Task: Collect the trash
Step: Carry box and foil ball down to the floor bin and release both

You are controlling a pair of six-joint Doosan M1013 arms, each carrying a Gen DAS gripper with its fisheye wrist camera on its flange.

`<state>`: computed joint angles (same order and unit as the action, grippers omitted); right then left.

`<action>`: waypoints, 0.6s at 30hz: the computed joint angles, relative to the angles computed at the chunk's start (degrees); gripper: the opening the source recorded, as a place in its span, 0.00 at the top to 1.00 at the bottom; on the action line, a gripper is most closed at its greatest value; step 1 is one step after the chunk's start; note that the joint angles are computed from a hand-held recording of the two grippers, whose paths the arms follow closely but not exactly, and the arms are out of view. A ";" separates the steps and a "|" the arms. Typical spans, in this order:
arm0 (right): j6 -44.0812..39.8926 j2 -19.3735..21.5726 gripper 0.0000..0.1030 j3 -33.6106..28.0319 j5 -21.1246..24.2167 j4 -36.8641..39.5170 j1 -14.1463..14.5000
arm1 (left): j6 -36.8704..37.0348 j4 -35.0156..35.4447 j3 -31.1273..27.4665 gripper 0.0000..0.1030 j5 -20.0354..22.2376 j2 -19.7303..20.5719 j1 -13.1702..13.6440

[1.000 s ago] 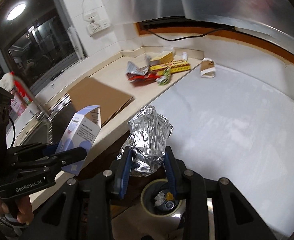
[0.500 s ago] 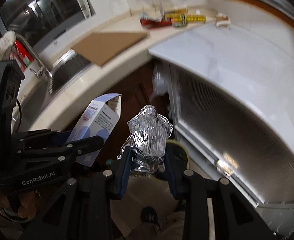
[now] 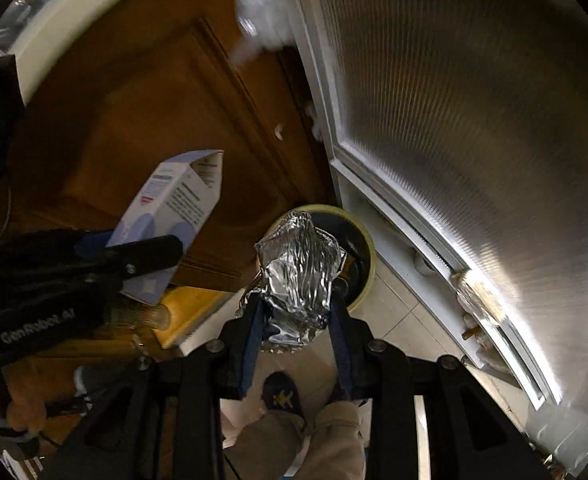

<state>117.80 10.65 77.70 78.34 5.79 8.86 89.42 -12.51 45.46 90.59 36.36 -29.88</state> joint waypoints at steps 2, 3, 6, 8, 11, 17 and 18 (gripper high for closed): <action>-1.05 0.88 0.68 1.53 -1.08 0.52 -0.59 | -0.26 0.48 0.79 0.68 -0.44 1.20 -0.12; -1.54 1.33 0.68 2.20 -1.76 0.73 -0.85 | -0.13 0.61 1.21 0.68 -0.75 1.77 -0.17; -3.52 2.82 0.68 3.94 -3.48 1.62 -1.68 | 0.24 1.60 1.99 0.68 -1.38 3.41 -0.37; -4.18 3.83 0.68 4.81 -4.38 2.62 -2.23 | 0.00 1.86 1.68 0.67 -1.18 4.72 -0.42; -5.33 4.95 0.68 6.10 -6.42 3.83 -2.92 | 0.10 1.93 1.47 0.67 -1.58 6.72 -0.33; -8.43 7.61 0.67 6.80 -6.86 6.95 -3.75 | -0.60 2.23 0.43 0.60 -0.94 8.87 -0.23; -8.64 7.63 0.67 6.96 -6.78 6.69 -3.67 | -0.79 2.82 0.35 0.54 -0.85 8.96 -0.28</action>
